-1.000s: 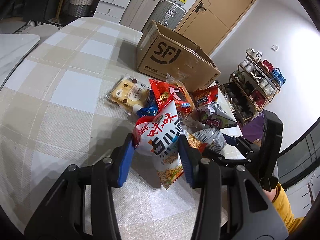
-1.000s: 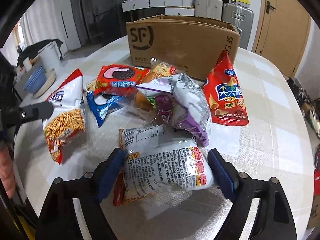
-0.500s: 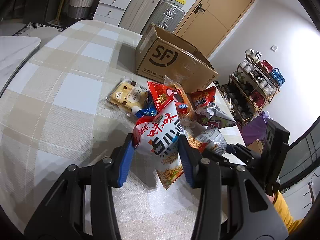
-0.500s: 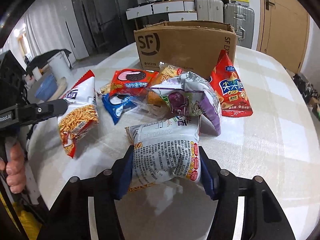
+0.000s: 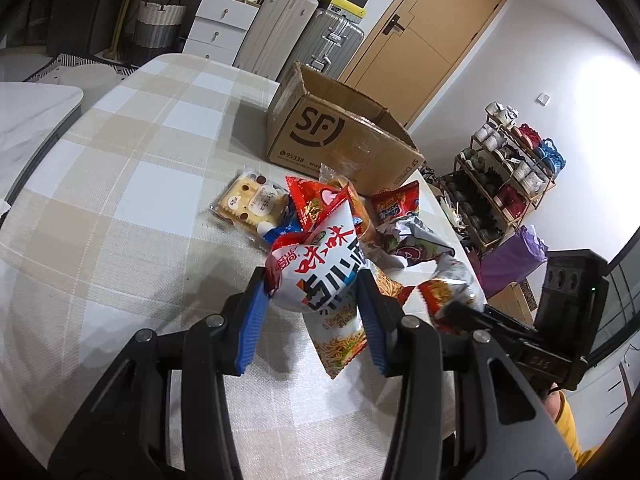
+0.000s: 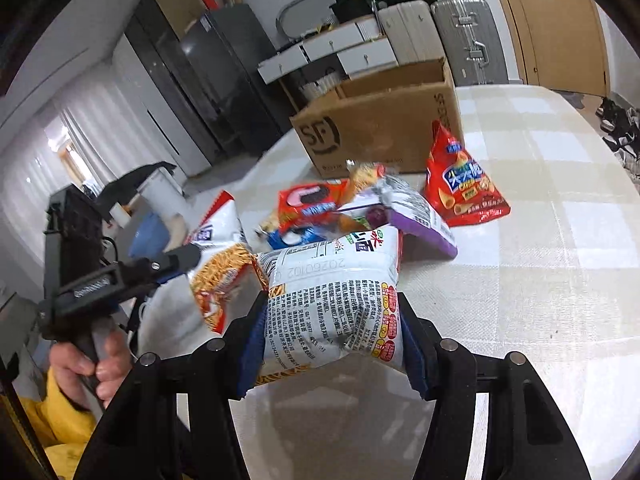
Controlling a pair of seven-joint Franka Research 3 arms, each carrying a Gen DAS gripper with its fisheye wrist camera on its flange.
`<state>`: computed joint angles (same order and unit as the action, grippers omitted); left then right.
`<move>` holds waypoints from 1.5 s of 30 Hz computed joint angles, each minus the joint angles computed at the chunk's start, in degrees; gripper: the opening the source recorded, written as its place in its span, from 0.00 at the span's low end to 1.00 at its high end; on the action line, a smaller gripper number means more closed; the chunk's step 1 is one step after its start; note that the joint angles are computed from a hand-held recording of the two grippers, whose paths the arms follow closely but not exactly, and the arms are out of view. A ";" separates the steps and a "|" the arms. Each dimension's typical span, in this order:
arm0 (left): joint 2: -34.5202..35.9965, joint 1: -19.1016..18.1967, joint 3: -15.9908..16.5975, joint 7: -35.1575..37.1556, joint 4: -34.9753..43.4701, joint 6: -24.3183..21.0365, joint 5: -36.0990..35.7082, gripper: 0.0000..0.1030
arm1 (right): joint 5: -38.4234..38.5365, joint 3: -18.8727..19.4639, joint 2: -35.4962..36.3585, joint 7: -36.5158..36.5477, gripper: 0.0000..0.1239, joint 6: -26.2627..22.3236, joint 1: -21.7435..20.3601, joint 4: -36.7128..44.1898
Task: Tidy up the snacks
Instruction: 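Lift both white noodle bags and carry them over the cardboard box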
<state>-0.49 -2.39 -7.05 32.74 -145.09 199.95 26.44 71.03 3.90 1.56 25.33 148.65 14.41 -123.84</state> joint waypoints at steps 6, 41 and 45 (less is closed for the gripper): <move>-2.83 -0.60 -0.49 3.36 -1.61 -0.02 -3.82 0.40 | 6.05 -0.90 -4.46 -3.49 0.47 -1.73 0.09 -2.21; -17.48 -14.63 11.50 18.63 6.53 -10.56 -9.10 0.40 | 8.30 -2.07 -3.52 -2.91 0.48 -3.81 0.97 15.23; -13.61 -20.50 18.15 23.32 14.19 -15.01 -11.96 0.40 | 4.77 -1.30 2.17 2.19 0.48 -3.25 -0.12 23.44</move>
<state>-14.10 -22.89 11.10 56.06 -130.91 184.94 14.48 75.79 2.60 3.74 27.52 145.41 14.29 -100.40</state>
